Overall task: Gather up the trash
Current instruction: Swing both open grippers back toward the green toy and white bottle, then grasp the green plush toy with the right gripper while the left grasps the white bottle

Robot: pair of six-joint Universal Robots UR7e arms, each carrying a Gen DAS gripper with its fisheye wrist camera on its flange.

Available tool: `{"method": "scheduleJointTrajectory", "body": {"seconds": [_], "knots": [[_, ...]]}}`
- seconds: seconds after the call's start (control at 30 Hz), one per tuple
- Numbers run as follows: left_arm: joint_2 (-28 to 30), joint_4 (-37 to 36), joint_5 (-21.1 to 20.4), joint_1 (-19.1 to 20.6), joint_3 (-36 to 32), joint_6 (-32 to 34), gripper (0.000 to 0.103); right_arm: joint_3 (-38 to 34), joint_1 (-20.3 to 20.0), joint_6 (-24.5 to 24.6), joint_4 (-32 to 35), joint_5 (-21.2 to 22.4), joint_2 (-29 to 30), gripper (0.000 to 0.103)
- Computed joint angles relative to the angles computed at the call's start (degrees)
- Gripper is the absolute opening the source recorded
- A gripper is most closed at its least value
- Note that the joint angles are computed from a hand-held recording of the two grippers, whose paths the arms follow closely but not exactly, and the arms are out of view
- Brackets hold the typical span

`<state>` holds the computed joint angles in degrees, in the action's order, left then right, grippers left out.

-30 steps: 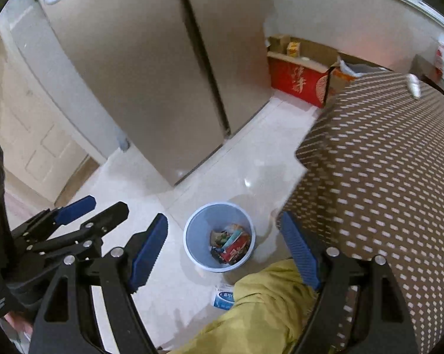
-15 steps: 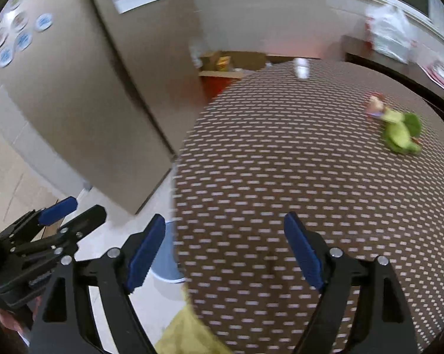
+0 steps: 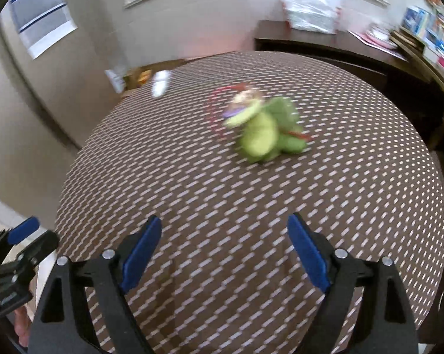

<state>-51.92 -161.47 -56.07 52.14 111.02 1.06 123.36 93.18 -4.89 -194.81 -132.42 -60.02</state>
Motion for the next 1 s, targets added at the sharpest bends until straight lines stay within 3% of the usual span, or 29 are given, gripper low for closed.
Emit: {"method": "scheduleJointTrajectory", "body": {"seconds": [0.23,0.37,0.4,0.43,0.47,0.53,0.6,0.67,0.87,1.0], "knots": [[7.8,4.3,-0.5,0.7,-10.2,1.4,0.082,-6.1,-4.9,0.3,5.0,1.6,0.0,0.085],[11.6,6.6,-0.6,1.3,-16.0,1.9,0.083,-10.3,-5.4,-5.9,5.7,1.9,2.3,0.086],[12.7,7.5,-0.8,1.5,-17.9,2.2,0.083,-10.8,-5.5,-8.0,4.7,2.1,2.8,0.082],[13.3,8.1,-0.9,1.7,-19.0,2.4,0.083,-11.5,-5.4,-11.4,2.7,2.0,3.7,0.058],[14.1,9.0,-0.9,1.9,-20.5,2.5,0.083,-12.0,-5.6,-13.0,3.0,2.6,3.7,0.042],[15.8,9.6,-0.4,2.2,-23.3,2.6,0.083,-12.1,-6.1,-11.6,6.3,5.0,1.9,0.022],[17.3,10.4,0.0,2.6,-26.0,2.9,0.083,-11.9,-6.2,-12.3,5.4,6.3,0.7,0.012],[18.5,10.7,-0.3,2.9,-28.4,3.8,0.083,-11.9,-5.5,-13.7,2.6,6.1,0.0,0.012],[24.2,14.1,-1.6,4.1,-39.0,5.3,0.083,-15.1,-3.9,-15.3,2.3,5.7,-0.2,0.012],[29.6,15.8,0.8,4.6,-47.2,6.4,0.082,-19.4,-4.4,-15.6,4.7,6.1,1.1,0.012]]}}
